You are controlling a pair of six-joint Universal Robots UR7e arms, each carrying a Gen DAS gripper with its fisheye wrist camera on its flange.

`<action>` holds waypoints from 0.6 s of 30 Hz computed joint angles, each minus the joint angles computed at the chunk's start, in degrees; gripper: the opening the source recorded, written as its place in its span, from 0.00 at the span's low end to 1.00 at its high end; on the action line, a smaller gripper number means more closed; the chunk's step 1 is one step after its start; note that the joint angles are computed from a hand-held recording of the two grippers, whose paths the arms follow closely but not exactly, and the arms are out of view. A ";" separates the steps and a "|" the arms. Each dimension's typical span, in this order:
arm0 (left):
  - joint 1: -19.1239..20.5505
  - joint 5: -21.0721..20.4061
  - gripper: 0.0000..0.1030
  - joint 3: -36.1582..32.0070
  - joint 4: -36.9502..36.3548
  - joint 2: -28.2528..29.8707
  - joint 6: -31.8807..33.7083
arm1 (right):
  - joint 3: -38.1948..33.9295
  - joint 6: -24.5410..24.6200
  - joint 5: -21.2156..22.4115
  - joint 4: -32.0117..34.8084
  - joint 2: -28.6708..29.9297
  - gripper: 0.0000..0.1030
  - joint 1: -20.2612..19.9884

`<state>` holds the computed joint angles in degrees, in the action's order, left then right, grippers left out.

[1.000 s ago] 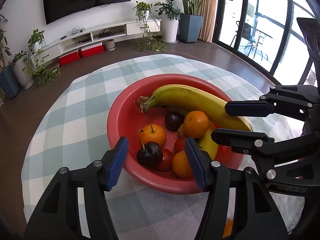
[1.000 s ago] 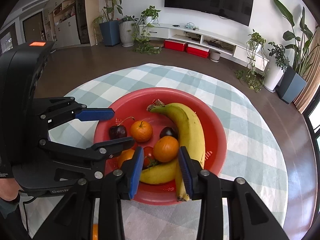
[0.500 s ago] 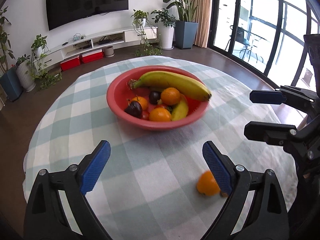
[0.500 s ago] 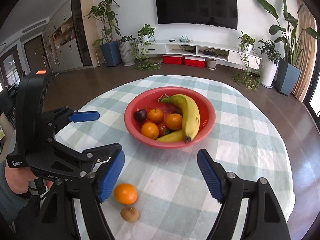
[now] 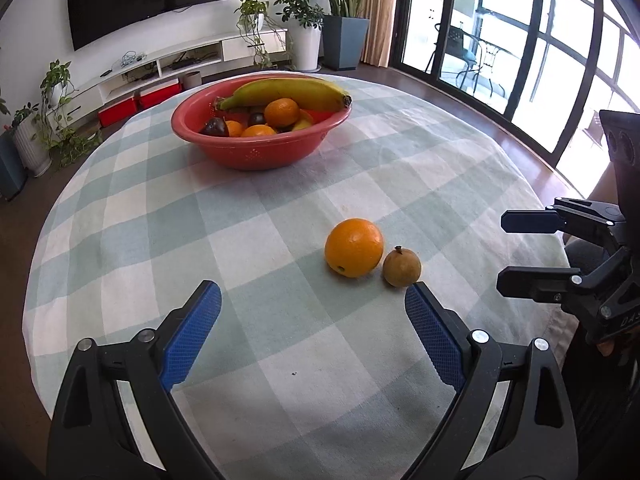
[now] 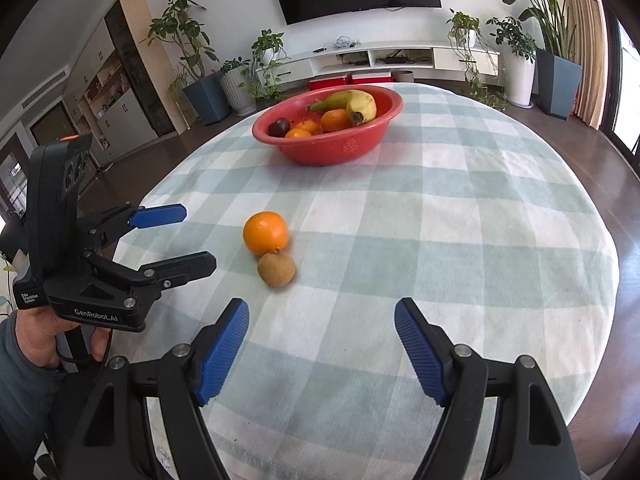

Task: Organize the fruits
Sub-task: 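Open both grippers and withdraw them from the bowl toward the last fruit, then grasp the large orange with the left gripper while the right approaches the kiwi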

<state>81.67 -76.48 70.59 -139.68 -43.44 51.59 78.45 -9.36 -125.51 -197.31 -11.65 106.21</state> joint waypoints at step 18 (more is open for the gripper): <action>-2.94 5.94 0.51 -13.45 13.54 8.10 6.23 | 0.66 -0.33 1.47 -0.28 0.36 0.73 -0.15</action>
<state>78.74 -70.54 57.15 -126.14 -35.34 57.82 79.10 -9.70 -124.04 -197.59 -11.29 106.06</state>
